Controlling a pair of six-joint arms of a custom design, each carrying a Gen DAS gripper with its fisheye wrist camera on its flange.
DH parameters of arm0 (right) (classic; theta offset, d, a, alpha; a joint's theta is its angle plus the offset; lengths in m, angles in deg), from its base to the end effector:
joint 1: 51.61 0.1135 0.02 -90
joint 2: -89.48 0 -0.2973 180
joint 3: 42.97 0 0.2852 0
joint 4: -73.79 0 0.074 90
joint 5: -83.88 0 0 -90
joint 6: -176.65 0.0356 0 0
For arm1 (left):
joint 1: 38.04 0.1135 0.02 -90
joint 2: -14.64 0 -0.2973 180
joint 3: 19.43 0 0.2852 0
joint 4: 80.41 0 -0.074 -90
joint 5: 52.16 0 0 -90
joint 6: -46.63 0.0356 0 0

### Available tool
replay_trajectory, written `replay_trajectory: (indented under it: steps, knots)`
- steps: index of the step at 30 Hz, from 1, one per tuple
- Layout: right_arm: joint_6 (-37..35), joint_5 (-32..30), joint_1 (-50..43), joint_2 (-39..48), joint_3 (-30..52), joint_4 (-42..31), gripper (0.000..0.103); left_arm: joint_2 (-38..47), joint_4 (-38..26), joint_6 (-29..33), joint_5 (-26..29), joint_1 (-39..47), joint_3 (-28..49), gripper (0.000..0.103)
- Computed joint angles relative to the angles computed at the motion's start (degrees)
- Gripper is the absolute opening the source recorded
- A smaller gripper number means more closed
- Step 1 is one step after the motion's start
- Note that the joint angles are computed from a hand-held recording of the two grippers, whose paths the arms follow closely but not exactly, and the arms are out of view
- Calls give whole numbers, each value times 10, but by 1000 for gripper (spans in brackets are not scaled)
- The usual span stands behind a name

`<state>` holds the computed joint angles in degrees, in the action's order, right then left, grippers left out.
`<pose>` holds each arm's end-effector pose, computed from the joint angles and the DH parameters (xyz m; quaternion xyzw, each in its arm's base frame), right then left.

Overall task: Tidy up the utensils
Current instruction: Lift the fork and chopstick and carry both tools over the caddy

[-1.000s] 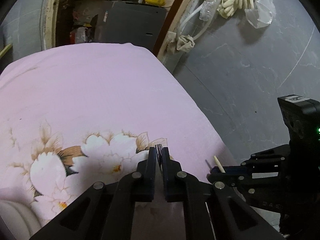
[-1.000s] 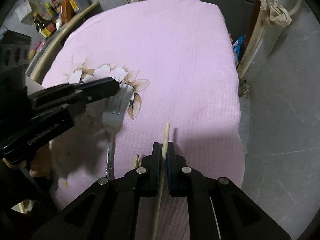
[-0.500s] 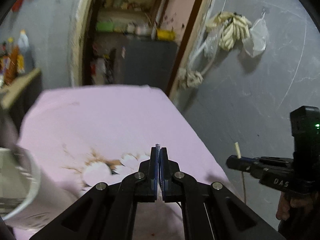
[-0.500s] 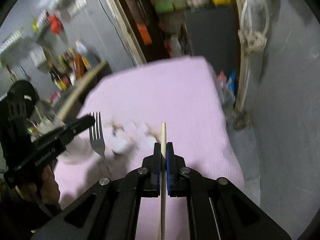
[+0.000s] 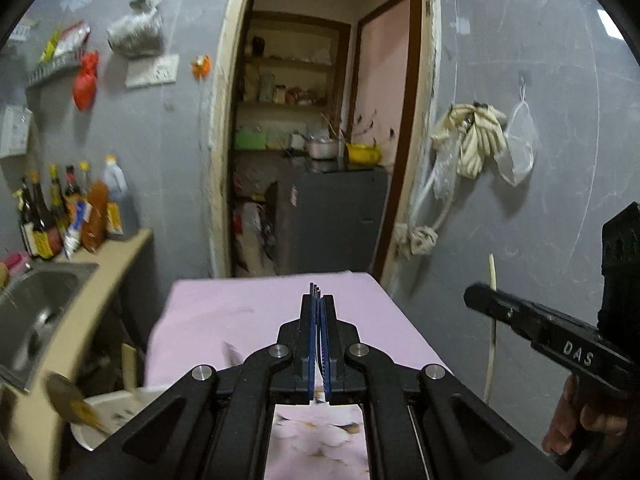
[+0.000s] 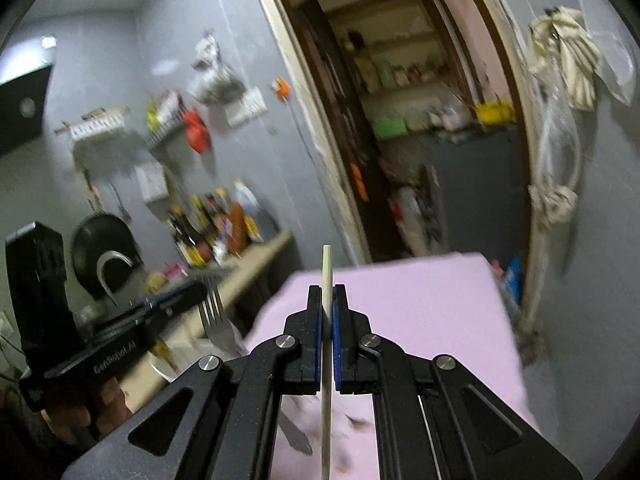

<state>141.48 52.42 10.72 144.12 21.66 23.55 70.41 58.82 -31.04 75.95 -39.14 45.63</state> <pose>0.1195 0.1626 0.3456 0.1535 0.8032 0.0819 0.5698 0.2208 -0.0262 0.3521 0.2549 0.8003 -0.2383 0.4876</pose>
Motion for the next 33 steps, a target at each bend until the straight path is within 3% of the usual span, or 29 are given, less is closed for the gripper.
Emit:
replay_trajectory:
  steps: [3,9,17,21,33]
  knots:
    - [-93,-5,-18,45,15,124,4,17,-25,26,44,65,41,3]
    - [-224,-14,-32,143,54,301,4,57,-47,63,107,180,108,3]
    - [-328,-48,-72,265,106,491,4,127,-10,85,139,284,158,3]
    - [-343,-56,-90,317,124,524,4,155,14,97,126,299,166,3]
    - [-320,-77,-115,375,118,514,4,157,69,151,77,272,97,3]
